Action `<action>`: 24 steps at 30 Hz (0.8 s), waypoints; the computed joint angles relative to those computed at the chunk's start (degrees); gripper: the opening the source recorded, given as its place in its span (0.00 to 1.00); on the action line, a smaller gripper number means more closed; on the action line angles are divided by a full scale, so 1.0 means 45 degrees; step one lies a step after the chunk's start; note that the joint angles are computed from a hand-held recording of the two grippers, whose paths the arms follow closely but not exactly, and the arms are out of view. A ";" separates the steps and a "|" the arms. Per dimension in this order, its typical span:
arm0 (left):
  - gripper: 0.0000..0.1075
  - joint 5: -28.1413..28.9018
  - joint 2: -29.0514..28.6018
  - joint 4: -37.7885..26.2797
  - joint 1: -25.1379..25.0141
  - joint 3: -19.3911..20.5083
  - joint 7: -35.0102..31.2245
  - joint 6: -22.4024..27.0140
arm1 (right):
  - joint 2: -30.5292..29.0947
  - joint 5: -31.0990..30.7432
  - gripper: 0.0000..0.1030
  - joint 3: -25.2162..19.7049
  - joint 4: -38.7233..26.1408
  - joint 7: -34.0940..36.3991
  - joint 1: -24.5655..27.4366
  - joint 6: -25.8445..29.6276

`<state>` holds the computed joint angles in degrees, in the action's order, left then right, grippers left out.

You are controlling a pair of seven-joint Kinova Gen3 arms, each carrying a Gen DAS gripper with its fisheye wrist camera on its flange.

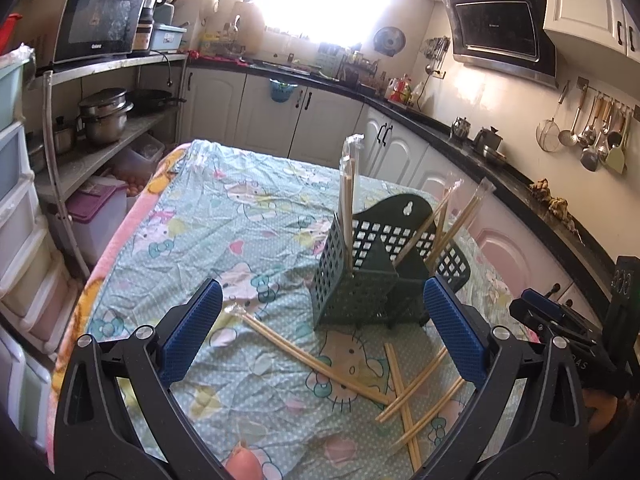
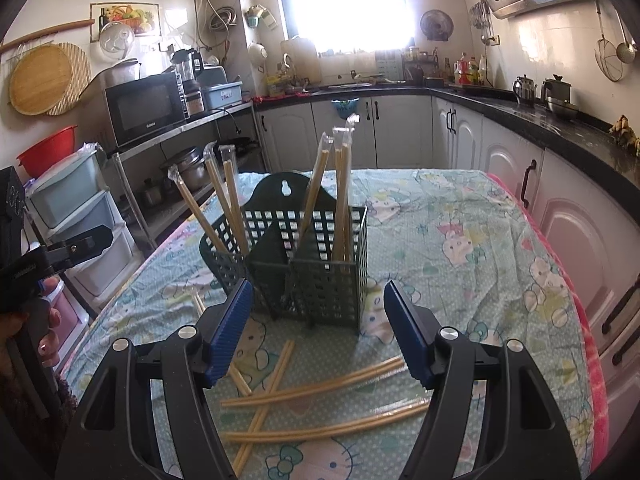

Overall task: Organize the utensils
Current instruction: 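Withdraw both open tools from the basket toward the scattered chopsticks, then lower the left tool onto a wrapped chopstick and close it while the right tool grasps another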

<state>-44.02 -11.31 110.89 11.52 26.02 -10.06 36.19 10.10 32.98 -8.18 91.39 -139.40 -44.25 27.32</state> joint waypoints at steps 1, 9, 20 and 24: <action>0.86 0.0059 0.0012 0.0014 0.0031 -0.0029 -0.0041 -0.0020 | -0.0017 -0.0054 0.64 -0.0030 0.0055 0.0037 0.0005 0.0028; 0.86 0.0528 0.0414 0.0108 0.0551 -0.0199 -0.0370 0.0043 | -0.0026 -0.0384 0.64 -0.0186 0.0321 0.0380 0.0027 0.0285; 0.86 0.1148 0.1055 0.0238 0.1547 -0.0906 -0.0707 -0.0115 | 0.0002 -0.0737 0.64 -0.0213 0.0718 0.0399 0.0095 0.0441; 0.86 0.1640 0.1303 0.0287 0.1777 -0.1298 -0.1077 -0.0368 | 0.0036 -0.0688 0.64 -0.0154 0.0822 0.0157 0.0086 0.0600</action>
<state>-36.64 -5.44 112.18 19.51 20.18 -14.90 34.53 10.26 29.88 -8.87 95.09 -138.69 -43.86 30.02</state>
